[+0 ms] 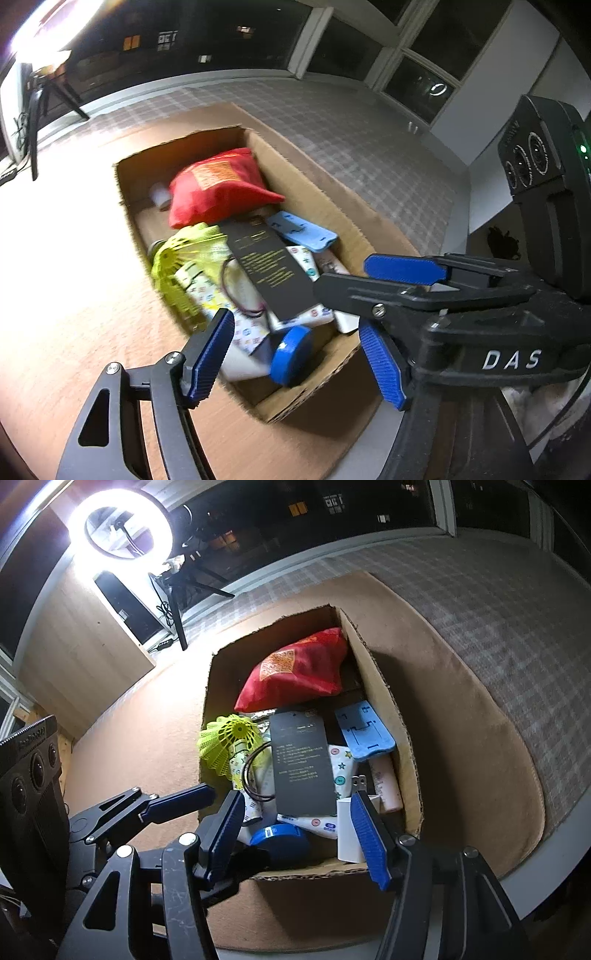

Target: Organize objects

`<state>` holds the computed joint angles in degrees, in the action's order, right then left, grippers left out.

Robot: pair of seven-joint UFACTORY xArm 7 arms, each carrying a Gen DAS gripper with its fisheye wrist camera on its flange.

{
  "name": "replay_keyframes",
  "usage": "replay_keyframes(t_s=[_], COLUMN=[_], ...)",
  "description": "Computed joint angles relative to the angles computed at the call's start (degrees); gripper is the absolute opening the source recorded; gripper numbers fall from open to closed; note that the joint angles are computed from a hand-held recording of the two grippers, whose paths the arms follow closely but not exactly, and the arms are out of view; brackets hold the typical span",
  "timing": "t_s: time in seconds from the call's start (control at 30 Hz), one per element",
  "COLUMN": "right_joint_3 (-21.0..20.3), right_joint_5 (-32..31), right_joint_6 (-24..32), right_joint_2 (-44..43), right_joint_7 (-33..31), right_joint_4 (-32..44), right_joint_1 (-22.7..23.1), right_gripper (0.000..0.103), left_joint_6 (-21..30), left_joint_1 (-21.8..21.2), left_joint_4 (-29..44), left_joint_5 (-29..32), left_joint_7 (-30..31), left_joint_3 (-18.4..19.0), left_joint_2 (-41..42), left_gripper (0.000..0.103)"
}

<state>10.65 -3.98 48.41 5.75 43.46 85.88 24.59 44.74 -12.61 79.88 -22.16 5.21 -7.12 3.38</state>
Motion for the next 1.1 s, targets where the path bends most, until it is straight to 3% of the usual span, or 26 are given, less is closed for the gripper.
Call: replay_keyframes(t_s=[0.27, 0.63, 0.93, 1.1], right_joint_3=[0.38, -0.17, -2.11, -3.92], right_joint_5=[-4.20, -9.26, -10.21, -9.63], right_joint_6=[1.73, 6.32, 11.33, 14.79], right_joint_2=[2.38, 11.40, 22.06, 28.74], right_joint_7=[2.47, 2.38, -0.55, -2.26], right_joint_4=[4.37, 17.99, 34.57, 45.33], right_joint_1=[2.18, 8.77, 15.57, 19.24], right_gripper=[0.057, 0.057, 0.061, 0.063], left_joint_6=[-1.09, -1.21, 0.23, 0.74], left_joint_1=[1.25, 5.58, 9.77, 12.91], left_joint_4=[-5.22, -14.20, -20.59, -23.41], left_joint_5=[4.97, 10.58, 13.76, 17.44], left_joint_7=[-4.27, -10.19, -13.37, -15.06], left_joint_3=[1.70, 4.89, 7.33, 7.97], left_joint_2=[-5.41, -15.59, -25.48, -30.20], left_gripper=[0.074, 0.080, 0.082, 0.088])
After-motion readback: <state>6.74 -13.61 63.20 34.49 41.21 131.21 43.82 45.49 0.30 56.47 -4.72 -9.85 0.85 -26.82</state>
